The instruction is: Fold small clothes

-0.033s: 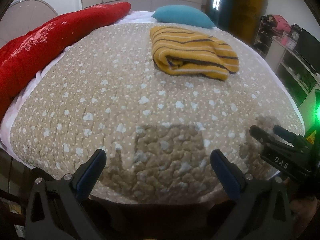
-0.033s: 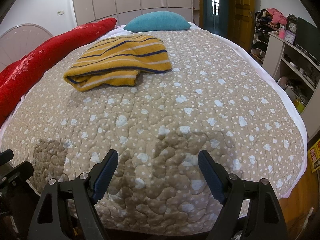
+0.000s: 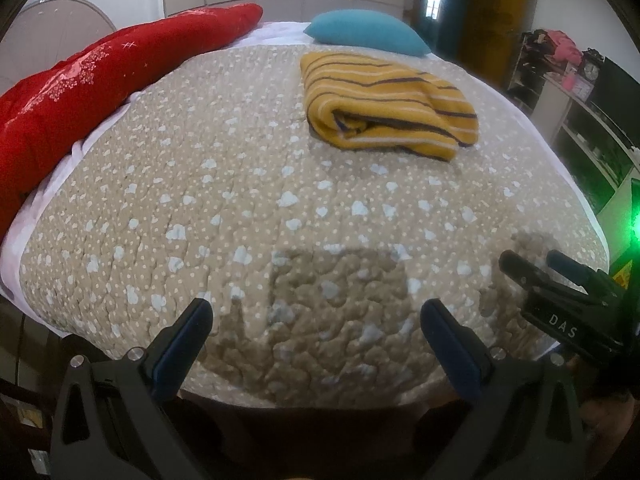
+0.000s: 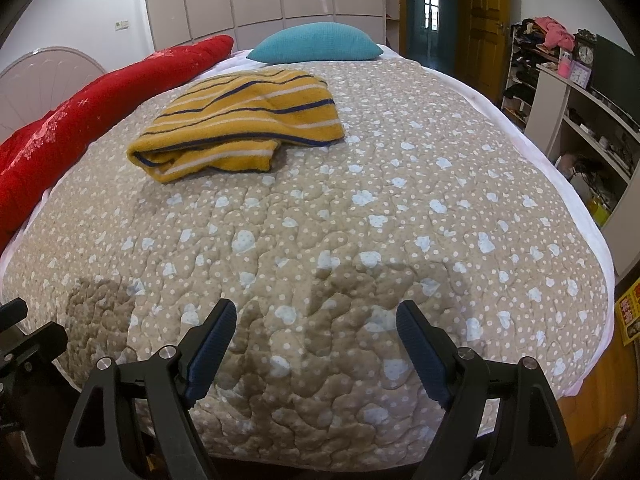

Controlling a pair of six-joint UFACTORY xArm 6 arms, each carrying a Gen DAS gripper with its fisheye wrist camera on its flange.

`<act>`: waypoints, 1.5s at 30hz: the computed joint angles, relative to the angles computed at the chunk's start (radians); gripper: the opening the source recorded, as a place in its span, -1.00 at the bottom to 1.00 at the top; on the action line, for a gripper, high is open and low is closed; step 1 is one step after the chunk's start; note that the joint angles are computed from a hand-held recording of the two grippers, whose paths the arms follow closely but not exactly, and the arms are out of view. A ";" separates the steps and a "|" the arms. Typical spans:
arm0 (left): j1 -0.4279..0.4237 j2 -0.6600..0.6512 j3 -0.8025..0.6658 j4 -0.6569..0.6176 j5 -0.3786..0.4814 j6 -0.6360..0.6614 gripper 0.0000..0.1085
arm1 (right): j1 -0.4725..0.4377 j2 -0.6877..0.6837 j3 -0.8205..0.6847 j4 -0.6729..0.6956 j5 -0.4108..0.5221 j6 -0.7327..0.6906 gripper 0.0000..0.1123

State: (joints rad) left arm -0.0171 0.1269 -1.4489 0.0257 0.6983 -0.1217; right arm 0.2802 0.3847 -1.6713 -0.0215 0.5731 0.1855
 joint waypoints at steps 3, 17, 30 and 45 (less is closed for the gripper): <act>0.002 0.002 0.000 -0.001 0.004 -0.004 0.90 | 0.003 -0.001 0.003 -0.006 0.000 0.004 0.54; 0.011 0.022 -0.014 -0.020 0.044 -0.007 0.90 | 0.012 0.001 0.010 -0.027 0.006 0.010 0.57; 0.020 0.043 -0.017 -0.034 0.068 -0.012 0.90 | 0.012 -0.006 0.032 -0.049 -0.025 0.031 0.58; 0.021 0.086 -0.013 -0.022 0.054 -0.033 0.90 | 0.021 -0.004 0.101 -0.197 -0.142 0.124 0.77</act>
State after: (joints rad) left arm 0.0042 0.2127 -1.4624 0.0038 0.7524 -0.1552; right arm 0.3010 0.3802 -1.5705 -0.2184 0.4307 0.3094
